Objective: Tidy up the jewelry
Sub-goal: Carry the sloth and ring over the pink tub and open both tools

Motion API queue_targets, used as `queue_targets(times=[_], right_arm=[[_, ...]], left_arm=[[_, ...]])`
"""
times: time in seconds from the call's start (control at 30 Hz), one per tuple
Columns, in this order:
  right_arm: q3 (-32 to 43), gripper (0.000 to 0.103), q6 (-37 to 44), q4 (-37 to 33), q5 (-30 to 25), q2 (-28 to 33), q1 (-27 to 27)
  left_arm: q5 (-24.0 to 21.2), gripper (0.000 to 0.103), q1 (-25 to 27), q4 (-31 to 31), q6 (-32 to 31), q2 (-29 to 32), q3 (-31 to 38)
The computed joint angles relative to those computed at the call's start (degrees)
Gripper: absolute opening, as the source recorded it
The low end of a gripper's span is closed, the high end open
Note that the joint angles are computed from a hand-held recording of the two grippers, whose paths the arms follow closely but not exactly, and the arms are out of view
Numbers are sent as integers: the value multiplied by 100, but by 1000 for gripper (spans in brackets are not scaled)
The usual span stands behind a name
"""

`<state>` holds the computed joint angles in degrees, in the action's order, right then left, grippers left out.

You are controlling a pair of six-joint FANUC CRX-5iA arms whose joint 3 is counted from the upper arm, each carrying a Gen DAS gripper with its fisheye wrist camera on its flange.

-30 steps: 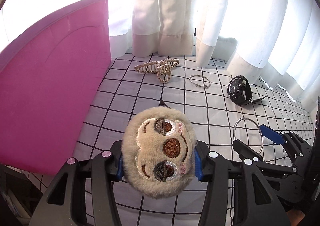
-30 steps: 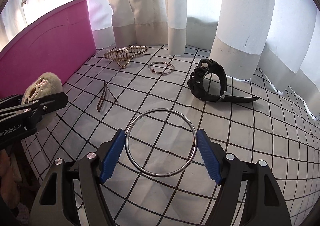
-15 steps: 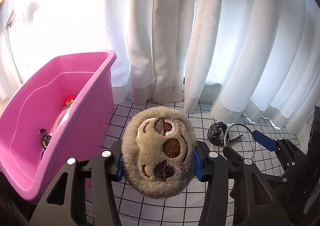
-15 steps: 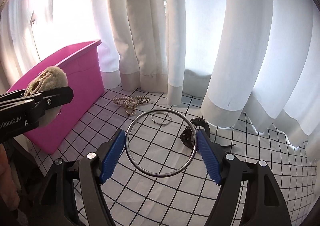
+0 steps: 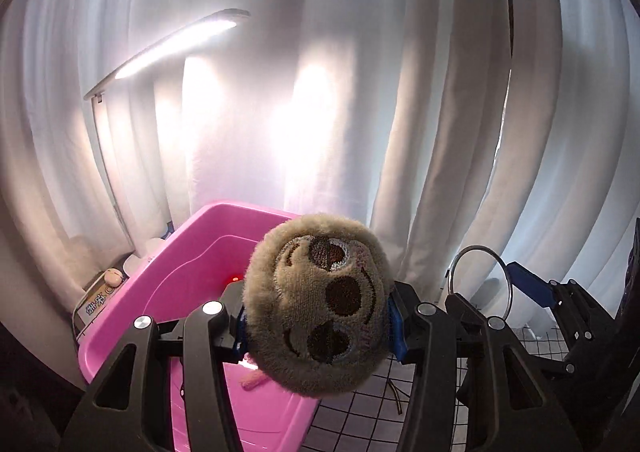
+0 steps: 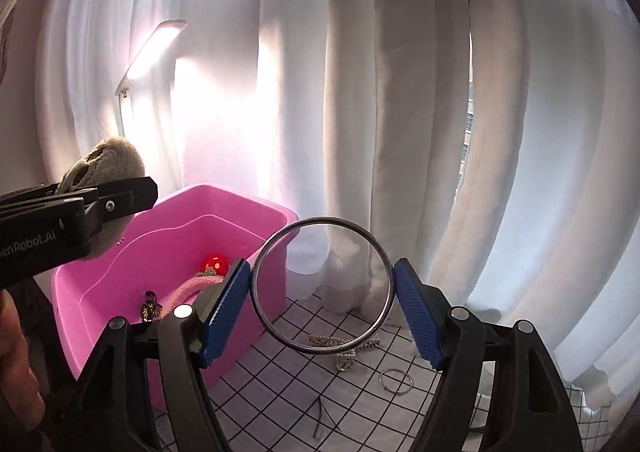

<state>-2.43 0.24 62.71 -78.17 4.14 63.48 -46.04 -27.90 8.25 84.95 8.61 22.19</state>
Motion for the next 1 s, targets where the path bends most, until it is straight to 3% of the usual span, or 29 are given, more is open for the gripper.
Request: queue_targets(times=[0.2, 0.4, 0.83, 1.0], right_arm=[[1014, 71, 884, -131, 920, 738, -448], [2028, 71, 1787, -800, 1276, 1470, -706], [3763, 71, 2973, -2108, 607, 2660, -1102], [3917, 71, 3045, -2244, 404, 2797, -1156]], left_arm=[[-467, 49, 451, -490, 424, 267, 430], [-791, 49, 782, -709, 634, 492, 582], [-1645, 53, 1035, -852, 779, 1168, 1100], [-1978, 56, 1030, -877, 810, 1349, 1298]])
